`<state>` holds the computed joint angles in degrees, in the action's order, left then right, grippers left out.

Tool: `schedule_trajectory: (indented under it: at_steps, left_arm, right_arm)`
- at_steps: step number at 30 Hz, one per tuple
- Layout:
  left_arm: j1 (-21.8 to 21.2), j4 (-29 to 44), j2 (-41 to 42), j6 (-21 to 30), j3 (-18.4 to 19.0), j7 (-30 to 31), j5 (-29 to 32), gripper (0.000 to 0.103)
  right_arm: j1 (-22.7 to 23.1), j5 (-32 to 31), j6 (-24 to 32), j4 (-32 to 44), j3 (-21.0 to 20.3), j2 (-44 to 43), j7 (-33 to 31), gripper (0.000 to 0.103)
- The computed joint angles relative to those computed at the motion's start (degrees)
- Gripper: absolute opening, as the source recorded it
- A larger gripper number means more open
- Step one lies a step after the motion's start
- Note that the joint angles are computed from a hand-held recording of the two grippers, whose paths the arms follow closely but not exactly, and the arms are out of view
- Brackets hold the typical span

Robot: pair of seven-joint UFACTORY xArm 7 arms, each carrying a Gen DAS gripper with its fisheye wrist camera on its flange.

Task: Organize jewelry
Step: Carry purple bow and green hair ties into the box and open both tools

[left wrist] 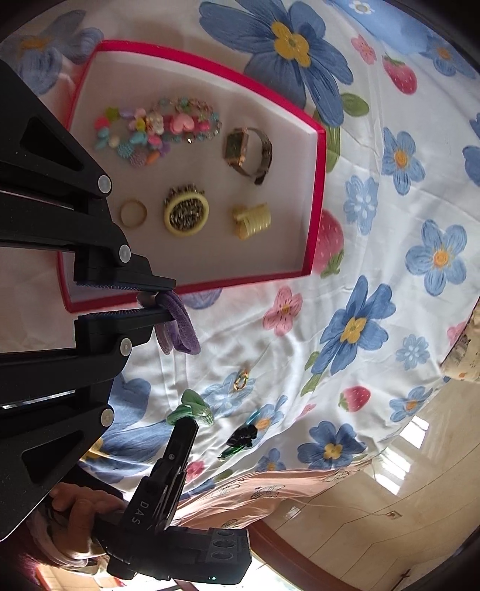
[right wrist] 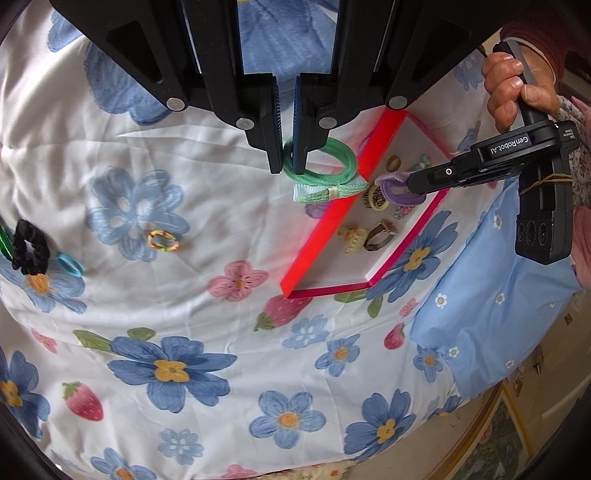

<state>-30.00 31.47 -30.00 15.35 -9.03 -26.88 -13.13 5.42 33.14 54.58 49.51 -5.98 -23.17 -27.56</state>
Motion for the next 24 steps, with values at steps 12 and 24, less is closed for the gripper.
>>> schedule_trajectory:
  at_steps: [12, 24]
  left_arm:
    - [2.6, -7.3, -11.2, 3.6, 1.4, -2.4, 0.2, 0.008]
    - [5.5, -12.0, -18.7, 7.4, 3.6, -3.1, 0.4, 0.008]
  right_arm:
    - [3.7, 1.4, 0.0, 0.2, 2.5, 0.4, 0.0, 0.005]
    - [7.1, 2.9, -0.8, 1.8, 4.9, 2.6, 0.0, 0.005]
